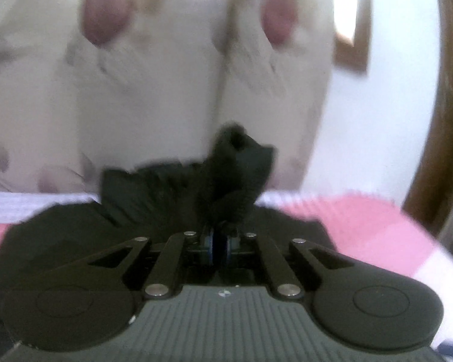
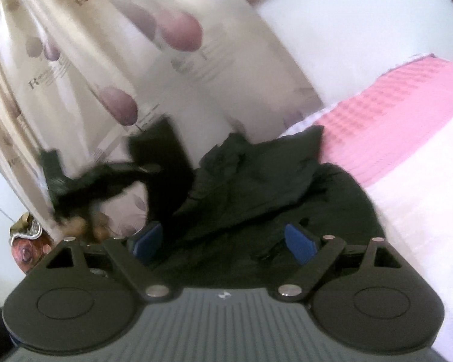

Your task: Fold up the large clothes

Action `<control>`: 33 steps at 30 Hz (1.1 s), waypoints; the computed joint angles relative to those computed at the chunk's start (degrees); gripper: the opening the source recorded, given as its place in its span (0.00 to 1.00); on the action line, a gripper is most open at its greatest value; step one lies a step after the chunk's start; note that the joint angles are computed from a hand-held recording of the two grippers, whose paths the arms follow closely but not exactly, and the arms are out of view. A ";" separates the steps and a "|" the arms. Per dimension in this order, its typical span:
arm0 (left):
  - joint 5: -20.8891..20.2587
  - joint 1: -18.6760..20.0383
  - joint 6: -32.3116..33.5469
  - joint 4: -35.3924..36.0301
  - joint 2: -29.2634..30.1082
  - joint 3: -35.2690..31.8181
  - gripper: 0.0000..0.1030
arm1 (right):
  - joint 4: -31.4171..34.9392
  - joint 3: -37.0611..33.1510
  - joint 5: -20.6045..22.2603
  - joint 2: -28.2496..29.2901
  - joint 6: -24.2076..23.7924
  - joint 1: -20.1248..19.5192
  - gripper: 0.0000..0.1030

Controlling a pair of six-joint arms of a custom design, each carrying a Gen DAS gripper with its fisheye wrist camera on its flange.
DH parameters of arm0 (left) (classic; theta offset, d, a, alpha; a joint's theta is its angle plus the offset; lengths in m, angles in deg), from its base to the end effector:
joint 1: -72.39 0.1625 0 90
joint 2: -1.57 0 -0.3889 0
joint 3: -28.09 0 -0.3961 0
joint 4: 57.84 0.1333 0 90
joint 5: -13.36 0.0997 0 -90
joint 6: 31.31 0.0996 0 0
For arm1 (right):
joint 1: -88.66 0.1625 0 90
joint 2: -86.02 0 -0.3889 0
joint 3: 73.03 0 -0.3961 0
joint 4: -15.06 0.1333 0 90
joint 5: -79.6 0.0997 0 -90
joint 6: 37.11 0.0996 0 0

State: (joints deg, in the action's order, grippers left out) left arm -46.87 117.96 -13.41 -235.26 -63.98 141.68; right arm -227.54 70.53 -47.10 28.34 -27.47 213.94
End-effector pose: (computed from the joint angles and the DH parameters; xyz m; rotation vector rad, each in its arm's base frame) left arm -0.2599 -0.5262 0.2184 1.1333 2.3516 -1.0636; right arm 0.2619 -0.2424 0.1561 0.0217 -2.4807 1.7818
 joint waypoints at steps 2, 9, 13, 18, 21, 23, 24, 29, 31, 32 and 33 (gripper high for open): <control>-0.99 0.63 1.62 -1.66 1.41 1.44 0.15 | -0.75 1.14 0.91 -0.74 -0.08 -0.87 0.87; -5.06 2.47 3.52 -7.29 0.83 5.08 0.79 | 2.41 1.65 5.68 -4.41 0.46 -3.49 0.93; -7.82 1.86 5.94 -15.41 -3.13 9.69 1.00 | 7.08 -0.94 9.60 -6.52 -1.27 -6.21 0.95; -8.17 3.86 5.09 -16.18 -8.07 10.91 1.00 | 17.84 -7.72 13.19 -7.72 -2.54 -10.85 0.95; -5.96 6.69 6.08 -18.11 -7.86 8.52 1.00 | 26.93 -14.41 12.29 -6.17 -2.98 -13.14 0.95; -2.83 8.29 6.67 -18.67 -6.46 5.84 0.92 | 33.93 -19.74 10.97 -3.96 -3.27 -14.61 0.95; -1.41 9.16 6.64 -18.37 -5.59 4.13 0.90 | 36.47 -21.52 11.27 -2.98 -3.23 -15.48 0.95; 1.81 14.18 3.94 -9.40 -0.82 -5.78 0.73 | 45.87 -31.94 7.40 4.83 -6.13 -16.55 0.15; 4.07 15.71 3.52 -7.13 1.69 -9.04 0.59 | 44.91 -34.91 3.43 7.33 -9.50 -15.35 0.11; 4.86 16.43 3.33 -6.61 2.68 -10.19 0.58 | 42.51 -35.46 2.72 7.94 -11.62 -14.92 0.11; 5.03 17.15 3.33 -6.59 3.01 -10.55 0.58 | 39.53 -35.91 1.04 8.76 -14.47 -14.35 0.11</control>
State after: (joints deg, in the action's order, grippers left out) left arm -41.84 135.11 -10.08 -241.85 -60.97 131.13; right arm -188.01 34.61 -46.06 37.10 -41.94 199.59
